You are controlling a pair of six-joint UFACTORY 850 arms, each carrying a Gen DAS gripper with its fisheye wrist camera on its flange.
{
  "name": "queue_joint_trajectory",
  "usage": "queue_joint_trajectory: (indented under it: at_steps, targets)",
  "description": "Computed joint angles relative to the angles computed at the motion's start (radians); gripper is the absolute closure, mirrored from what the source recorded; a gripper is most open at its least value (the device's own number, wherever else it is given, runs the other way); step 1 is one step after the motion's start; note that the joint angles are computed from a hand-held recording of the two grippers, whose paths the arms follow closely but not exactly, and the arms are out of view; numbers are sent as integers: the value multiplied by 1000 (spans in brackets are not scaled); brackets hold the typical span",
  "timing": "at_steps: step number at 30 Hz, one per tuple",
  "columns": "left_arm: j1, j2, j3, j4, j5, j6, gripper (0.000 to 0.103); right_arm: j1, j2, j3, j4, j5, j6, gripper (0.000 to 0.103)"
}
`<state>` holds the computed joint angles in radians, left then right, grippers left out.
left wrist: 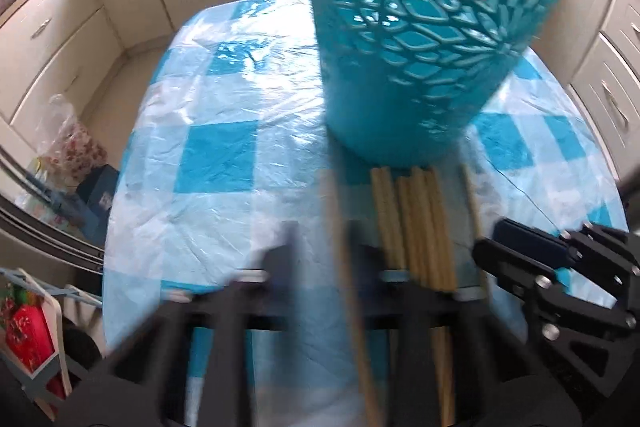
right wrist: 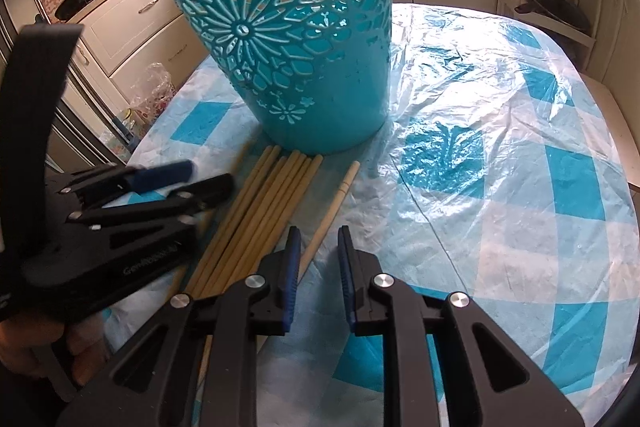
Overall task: Organize utensils
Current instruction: 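Close the left tool on one wooden chopstick while the right tool hovers nearby, then lift the chopstick over the teal basket and open the left tool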
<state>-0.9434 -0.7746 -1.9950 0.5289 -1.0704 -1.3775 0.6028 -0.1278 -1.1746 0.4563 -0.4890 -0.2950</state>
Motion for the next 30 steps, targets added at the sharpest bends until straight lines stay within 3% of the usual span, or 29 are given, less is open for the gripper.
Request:
queue_joint_trajectory:
  at_steps: [4, 8, 11, 15, 20, 24, 30]
  targets:
    - [1, 86, 112, -37, 82, -62, 98, -2, -4, -3, 19, -2, -10, 78]
    - [-39, 225, 238, 86, 117, -242, 98, -10, -3, -1, 59, -10, -32, 77]
    - [-77, 286, 227, 273, 69, -355, 98, -17, -4, 2, 88, -13, -47, 77]
    - [-98, 288, 142, 509, 30, -449, 98, -21, -4, 5, 101, -9, -58, 76]
    - [-82, 168, -63, 739, -39, -500, 98, -19, 1, 13, 119, 0, -73, 73]
    - [-41, 33, -250, 825, -102, -498, 98, -11, 1, 14, 119, 6, -77, 69]
    - [18, -201, -580, 723, -152, -364, 98, -15, -12, -5, 140, -20, -80, 68]
